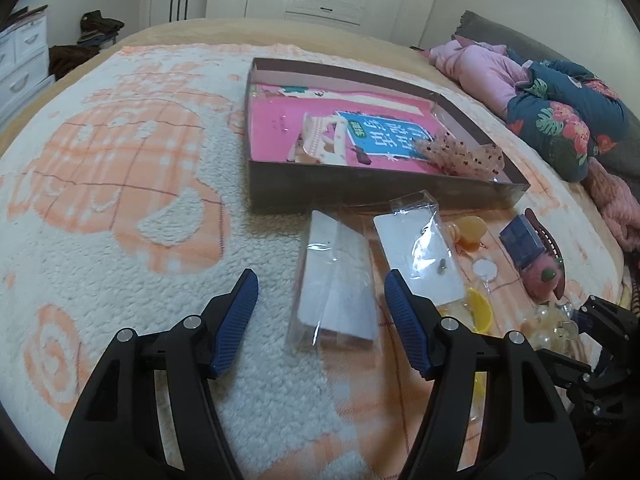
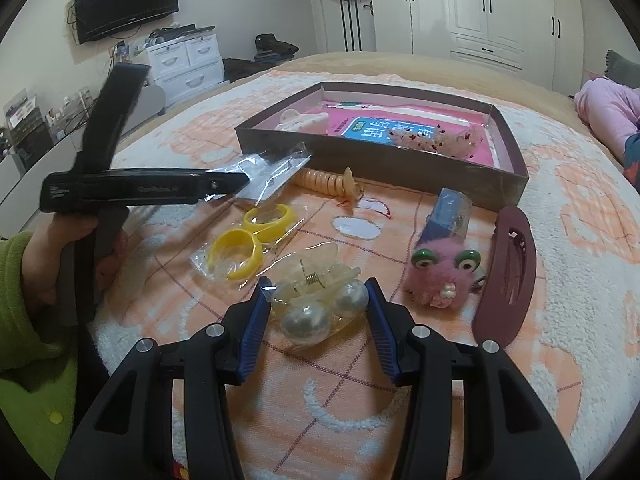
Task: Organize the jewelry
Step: 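Grasp the pearl earring pack with right tool while left tool grasps the clear bag with white card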
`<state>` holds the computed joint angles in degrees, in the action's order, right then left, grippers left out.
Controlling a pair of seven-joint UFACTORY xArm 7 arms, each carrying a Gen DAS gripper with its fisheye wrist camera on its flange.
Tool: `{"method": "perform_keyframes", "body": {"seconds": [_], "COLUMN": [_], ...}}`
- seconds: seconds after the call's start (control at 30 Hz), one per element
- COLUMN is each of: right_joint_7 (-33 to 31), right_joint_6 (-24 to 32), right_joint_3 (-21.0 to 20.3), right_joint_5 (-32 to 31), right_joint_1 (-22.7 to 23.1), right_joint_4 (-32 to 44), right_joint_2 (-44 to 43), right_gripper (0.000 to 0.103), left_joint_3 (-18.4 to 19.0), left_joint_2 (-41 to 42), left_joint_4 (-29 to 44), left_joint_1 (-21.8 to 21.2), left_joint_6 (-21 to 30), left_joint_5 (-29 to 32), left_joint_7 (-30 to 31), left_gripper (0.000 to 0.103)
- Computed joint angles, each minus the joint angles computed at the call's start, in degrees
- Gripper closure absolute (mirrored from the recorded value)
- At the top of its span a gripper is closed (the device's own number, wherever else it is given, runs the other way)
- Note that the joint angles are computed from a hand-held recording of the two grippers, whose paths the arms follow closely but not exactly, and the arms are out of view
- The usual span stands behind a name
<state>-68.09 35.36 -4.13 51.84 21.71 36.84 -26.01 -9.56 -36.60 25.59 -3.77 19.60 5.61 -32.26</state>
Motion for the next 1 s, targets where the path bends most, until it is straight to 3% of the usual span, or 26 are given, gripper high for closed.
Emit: {"method": "perform_keyframes", "body": {"seconds": [0.07, 0.1, 0.13, 0.4, 0.73, 1.0], "right_joint_7": [-0.4, -0.6, -0.5, -1.5, -2.7, -2.9], "right_joint_6": [0.1, 0.0, 0.0, 0.6, 2.2, 1.1], "right_joint_3": [-0.3, -0.4, -0.4, -0.9, -0.3, 0.4], "right_joint_5": [0.7, 1.0, 1.3, 2.6, 3.7, 5.7], "right_joint_1": [0.1, 0.2, 0.3, 1.4, 2.6, 1.9], "right_joint_4": [-0.1, -0.1, -0.2, 0.4, 2.4, 7.4], "right_joint_2": [-0.6, -0.9, -1.2, -2.9, -2.7, 1.8], "right_gripper": [0.057, 0.057, 0.057, 0.057, 0.057, 0.057], "left_joint_3": [0.7, 1.2, 1.9, 2.4, 1.2, 0.9], "left_joint_2": [0.3, 0.2, 0.0, -4.0, -13.8, -12.0], "left_joint_4": [0.0, -0.2, -0.5, -2.8, -5.2, -2.3], "left_joint_1": [-0.6, -1.1, -1.6, -2.5, -1.2, -0.3], "left_joint_6": [-0.2, -0.5, -0.7, -1.1, 2.8, 1.1], "left_joint_5": [-0.3, -0.7, -1.3, -3.2, -3.2, -2.5], "left_joint_7": [0.7, 1.1, 1.7, 3.3, 2.2, 2.7], "left_gripper": [0.059, 0.072, 0.073, 0.075, 0.075, 0.075]}}
